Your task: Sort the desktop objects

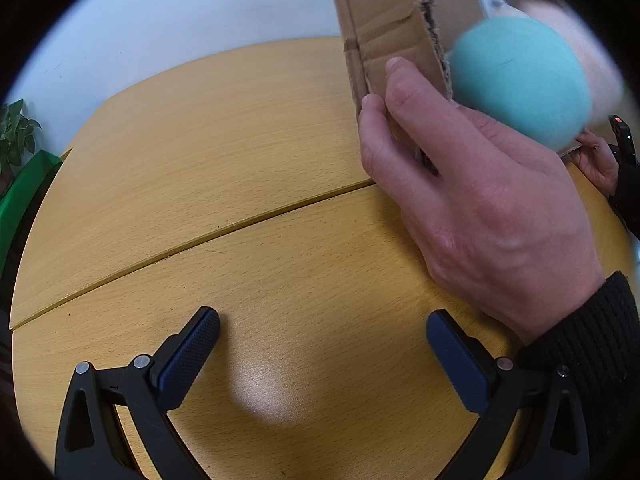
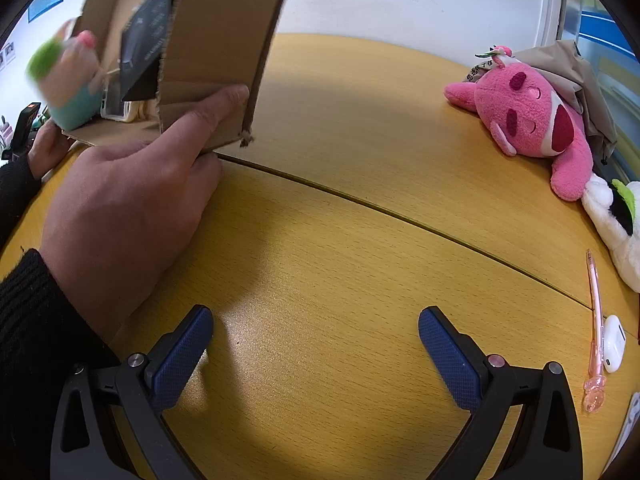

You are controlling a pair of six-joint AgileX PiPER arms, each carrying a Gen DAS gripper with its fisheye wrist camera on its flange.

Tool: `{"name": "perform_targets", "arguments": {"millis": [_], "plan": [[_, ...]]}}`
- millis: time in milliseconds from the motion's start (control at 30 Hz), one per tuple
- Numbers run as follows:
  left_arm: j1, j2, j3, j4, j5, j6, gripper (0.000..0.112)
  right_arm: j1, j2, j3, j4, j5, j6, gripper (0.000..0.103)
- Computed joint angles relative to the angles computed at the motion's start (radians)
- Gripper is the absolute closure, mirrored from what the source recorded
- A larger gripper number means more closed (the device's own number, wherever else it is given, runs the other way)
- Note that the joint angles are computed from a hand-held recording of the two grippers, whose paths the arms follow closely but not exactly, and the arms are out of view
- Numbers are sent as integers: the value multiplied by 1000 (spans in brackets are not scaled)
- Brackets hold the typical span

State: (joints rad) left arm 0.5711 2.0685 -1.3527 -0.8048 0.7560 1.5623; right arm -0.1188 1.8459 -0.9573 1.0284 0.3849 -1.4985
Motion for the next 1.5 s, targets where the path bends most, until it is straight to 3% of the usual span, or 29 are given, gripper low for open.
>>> {"name": "perform_targets", "arguments": {"millis": [1500], "plan": [[-55,-52,51,0,-30,-45,9,-2,21,-26,-14,2,13,0]]}}
